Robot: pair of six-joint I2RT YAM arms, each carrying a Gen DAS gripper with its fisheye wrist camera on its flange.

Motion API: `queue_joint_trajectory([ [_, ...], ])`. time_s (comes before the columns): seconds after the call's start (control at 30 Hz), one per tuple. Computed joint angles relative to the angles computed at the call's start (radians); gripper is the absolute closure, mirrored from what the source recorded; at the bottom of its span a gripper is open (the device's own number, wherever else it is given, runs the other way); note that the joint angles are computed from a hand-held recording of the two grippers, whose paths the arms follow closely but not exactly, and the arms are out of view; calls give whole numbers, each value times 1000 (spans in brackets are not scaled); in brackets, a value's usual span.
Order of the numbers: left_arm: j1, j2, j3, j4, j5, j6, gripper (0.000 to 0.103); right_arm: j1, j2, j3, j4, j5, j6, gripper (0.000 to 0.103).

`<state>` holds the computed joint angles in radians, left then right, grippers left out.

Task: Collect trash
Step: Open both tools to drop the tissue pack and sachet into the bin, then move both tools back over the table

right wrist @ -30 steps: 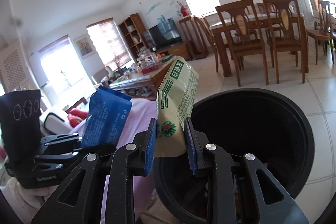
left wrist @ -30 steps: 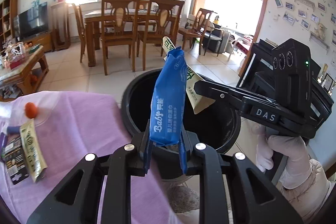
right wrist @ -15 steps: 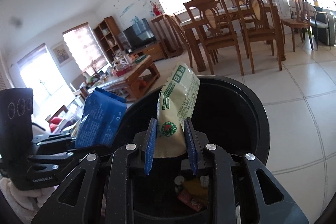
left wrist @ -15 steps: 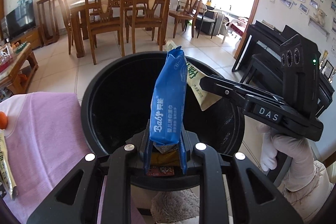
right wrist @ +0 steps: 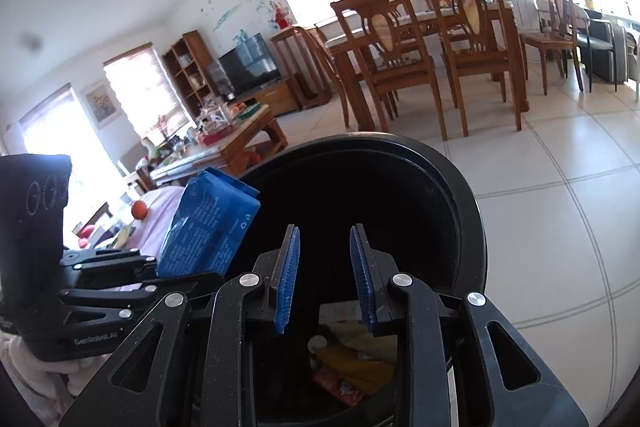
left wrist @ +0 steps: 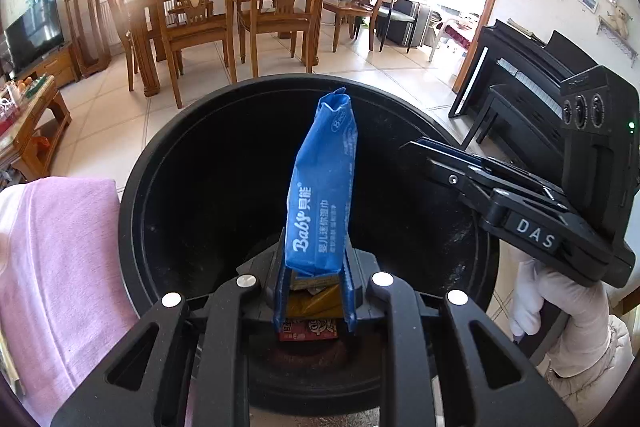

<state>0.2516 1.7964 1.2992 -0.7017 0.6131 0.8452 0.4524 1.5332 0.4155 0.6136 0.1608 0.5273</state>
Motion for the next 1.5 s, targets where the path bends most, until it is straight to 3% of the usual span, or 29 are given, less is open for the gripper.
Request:
queue_joint_trajectory([
  [0.3, -3, -23, -30, 22, -25, 6, 78, 3, -2, 7, -13, -3, 9, 75],
  [0.37, 2, -29, -32, 17, -15, 11, 71, 9, -12, 11, -28, 6, 10, 73],
  [0.47, 18, -61, -61, 40, 8, 12, 54, 21, -27, 10, -36, 26, 23, 59],
  [0.53, 38, -78, -74, 48, 30, 17, 29, 35, -37, 15, -47, 45, 37, 40],
  [0.6, 64, -102, -94, 64, 61, 19, 18, 45, -41, 26, -67, 59, 54, 27],
  [0.73, 114, -148, -120, 71, 92, 53, 5, 81, -39, 64, -117, 87, 64, 24],
  [0.9, 183, -171, -118, 70, 117, 77, 5, 139, -7, 124, -155, 140, 76, 18],
  [1.1, 296, -102, -15, 1, 165, 103, 5, 208, 73, 268, -250, 178, 82, 16],
  [1.2, 351, -43, 66, -41, 175, 99, 5, 236, 120, 327, -242, 174, 87, 5],
  [1.5, 519, 227, 453, -178, 206, 48, 5, 342, 327, 670, -393, 167, 77, 5],
])
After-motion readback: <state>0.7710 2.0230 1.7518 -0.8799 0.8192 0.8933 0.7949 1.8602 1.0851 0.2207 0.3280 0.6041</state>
